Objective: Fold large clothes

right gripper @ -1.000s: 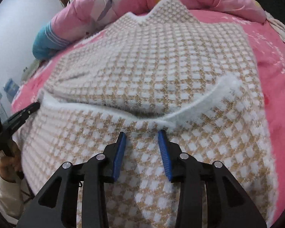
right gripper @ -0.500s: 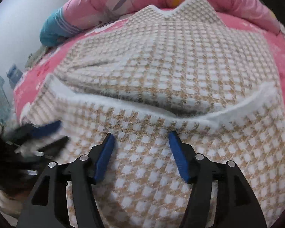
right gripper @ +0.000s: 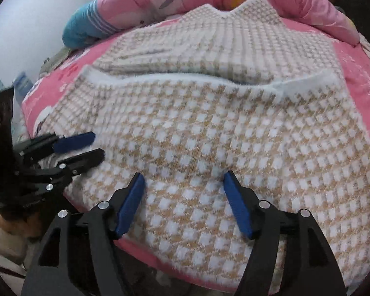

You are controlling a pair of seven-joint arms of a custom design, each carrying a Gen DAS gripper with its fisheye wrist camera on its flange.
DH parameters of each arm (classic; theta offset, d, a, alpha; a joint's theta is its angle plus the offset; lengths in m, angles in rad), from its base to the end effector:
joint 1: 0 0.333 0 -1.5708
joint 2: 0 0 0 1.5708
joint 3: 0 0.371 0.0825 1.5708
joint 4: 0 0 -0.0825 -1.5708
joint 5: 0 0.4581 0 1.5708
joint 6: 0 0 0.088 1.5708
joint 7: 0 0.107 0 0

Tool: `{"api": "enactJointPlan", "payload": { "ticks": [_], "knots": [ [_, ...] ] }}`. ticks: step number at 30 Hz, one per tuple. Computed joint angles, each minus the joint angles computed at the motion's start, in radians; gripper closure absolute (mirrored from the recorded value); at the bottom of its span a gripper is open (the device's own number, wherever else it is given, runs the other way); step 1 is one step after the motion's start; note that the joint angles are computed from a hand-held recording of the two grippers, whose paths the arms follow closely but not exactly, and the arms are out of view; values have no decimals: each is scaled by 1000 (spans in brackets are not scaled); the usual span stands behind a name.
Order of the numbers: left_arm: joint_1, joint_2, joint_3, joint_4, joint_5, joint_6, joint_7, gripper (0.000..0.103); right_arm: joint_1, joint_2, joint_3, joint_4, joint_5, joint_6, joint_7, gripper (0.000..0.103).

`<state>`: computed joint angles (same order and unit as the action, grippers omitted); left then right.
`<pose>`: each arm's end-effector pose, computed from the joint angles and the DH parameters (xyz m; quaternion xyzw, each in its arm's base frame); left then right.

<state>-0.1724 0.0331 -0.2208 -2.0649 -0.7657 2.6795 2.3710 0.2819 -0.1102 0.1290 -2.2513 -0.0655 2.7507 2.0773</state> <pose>0.6183 -0.2318 0.4937 -0.4352 0.8206 -0.3620 0.0794 0.5527 0.2457 0.4949 -0.6611 0.6875 -0.1224 0.2745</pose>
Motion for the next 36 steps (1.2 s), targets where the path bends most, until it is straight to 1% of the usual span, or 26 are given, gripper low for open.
{"api": "enactJointPlan", "payload": {
  "ticks": [1,2,4,6,7,8,9,10,11,13,16,17,18,19,20,21,23,25,26,28,29,30,31,32,35,36],
  "knots": [
    [3,-18,2,0,-18,-14,5,61,-4,-25,7,-4,-27,-11,24,38],
    [3,-44,4,-14,-75,-12,60,64,-7,-45,11,-13,-45,-4,24,38],
    [-6,-94,26,-45,-196,-39,213,62,-6,-93,26,-48,-66,36,4,38],
    [-21,-114,44,-64,-221,-64,259,62,-21,-89,56,-46,-99,9,19,38],
    [-30,-109,48,-66,-170,-59,219,62,-32,-66,70,-33,-130,-20,45,38],
    [-16,-85,17,-74,-49,-18,114,60,-45,-32,85,-17,-184,-48,94,38],
    [-9,-69,7,-78,1,-7,70,59,-47,2,86,-11,-234,-45,135,33],
    [-36,-55,28,-81,-18,18,75,59,-41,4,79,-14,-270,-33,166,32],
    [-40,-53,26,-79,-41,28,86,59,-29,4,69,-8,-271,-39,171,32],
    [-33,-82,36,-78,-64,-7,87,60,-14,-42,54,-18,-254,-57,180,32],
    [-37,-137,64,-122,-133,32,155,59,-55,-126,81,-64,-362,-72,296,32],
    [-34,-137,68,-132,-93,51,116,60,-70,-137,87,-73,-373,-84,328,32],
    [-27,-120,70,-124,-34,46,54,62,-76,-129,82,-72,-360,-92,332,32],
    [-20,-93,75,-107,5,17,-4,62,-65,-105,57,-79,-300,-76,304,31],
    [-18,-85,80,-103,-25,6,5,62,-59,-80,40,-90,-260,-34,282,29],
    [-18,-83,79,-106,-66,14,31,62,-66,-71,41,-98,-266,-10,288,27],
    [-16,-89,69,-108,-27,25,-5,63,-67,-89,49,-88,-271,-35,291,27],
    [-16,-112,77,-112,-63,11,14,63,-82,-140,66,-103,-296,-63,328,27],
    [-17,-127,83,-122,-93,25,32,62,-105,-174,87,-118,-339,-76,374,27],
    [-14,-132,93,-133,-81,49,10,62,-156,-225,123,-147,-407,-119,468,27],
    [-5,-119,100,-131,-52,40,-31,62,-164,-228,120,-157,-398,-139,484,27],
    [1,-104,106,-125,-51,23,-50,63,-153,-218,93,-173,-351,-137,470,27],
    [2,-93,109,-118,-93,10,-29,63,-140,-206,67,-189,-306,-104,443,27],
    [7,-95,111,-119,-138,2,-3,63,-145,-204,67,-203,-301,-76,445,27],
    [18,-112,100,-116,-92,-1,-40,62,-157,-236,98,-180,-329,-135,451,27],
    [16,-123,101,-119,-108,9,-26,56,-160,-259,103,-185,-335,-122,461,27]
  ]
}}
